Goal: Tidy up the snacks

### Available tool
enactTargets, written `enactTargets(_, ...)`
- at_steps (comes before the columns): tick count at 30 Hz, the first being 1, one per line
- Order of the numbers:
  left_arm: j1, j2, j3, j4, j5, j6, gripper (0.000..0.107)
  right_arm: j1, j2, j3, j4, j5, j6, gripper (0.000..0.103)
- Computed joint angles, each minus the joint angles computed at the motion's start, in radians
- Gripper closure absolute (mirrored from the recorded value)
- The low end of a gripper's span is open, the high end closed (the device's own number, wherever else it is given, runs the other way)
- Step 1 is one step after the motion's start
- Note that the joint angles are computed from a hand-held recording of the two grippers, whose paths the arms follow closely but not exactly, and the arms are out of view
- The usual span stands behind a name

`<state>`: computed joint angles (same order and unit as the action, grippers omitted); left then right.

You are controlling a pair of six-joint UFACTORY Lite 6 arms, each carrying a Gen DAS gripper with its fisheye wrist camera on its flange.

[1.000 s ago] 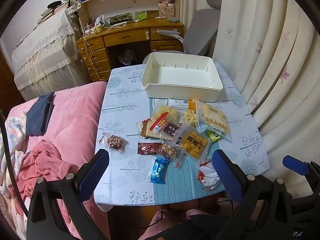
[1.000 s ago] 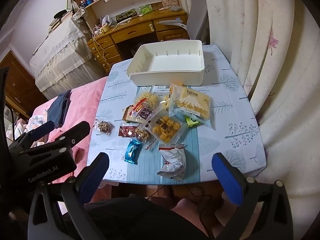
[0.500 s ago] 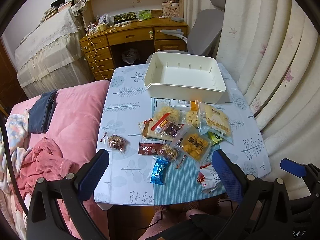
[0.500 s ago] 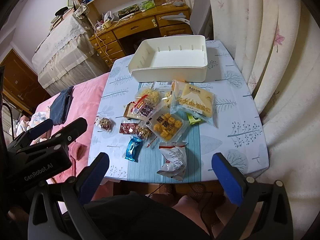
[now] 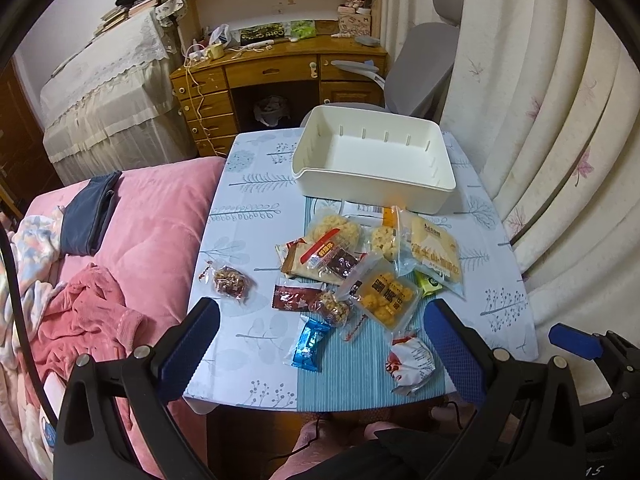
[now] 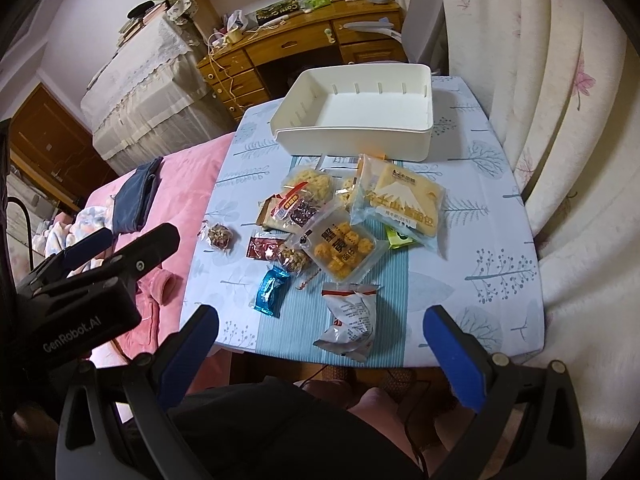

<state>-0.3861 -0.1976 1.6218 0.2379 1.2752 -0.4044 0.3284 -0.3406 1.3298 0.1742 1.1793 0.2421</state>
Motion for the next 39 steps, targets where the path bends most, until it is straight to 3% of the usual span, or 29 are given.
enactTargets(13, -0.131, 0.074, 0.029, 0.138, 0.082, -0.274, 0.005, -0.324, 0.093, 0.002, 0.281, 0.105, -0.413, 0.004)
enactTargets(22, -0.068, -0.056, -0.114, 0.128, 0.065, -0.398, 0.005, -0.445, 0.159, -0.032, 0.397, 0.187, -0.562, 0.008)
enactTargets(34, 0.322, -0.128, -0.252, -0.071, 0.006, -0.152, 0.005, -0.48, 0.269, -0.116, 0.475, 0.179, -0.441, 0.012)
enactTargets(39, 0.567, -0.041, -0.253, -0.231, -0.057, 0.111, 0.005, -0.455, 0.295, -0.175, 0.505, 0.115, -0.299, 0.012)
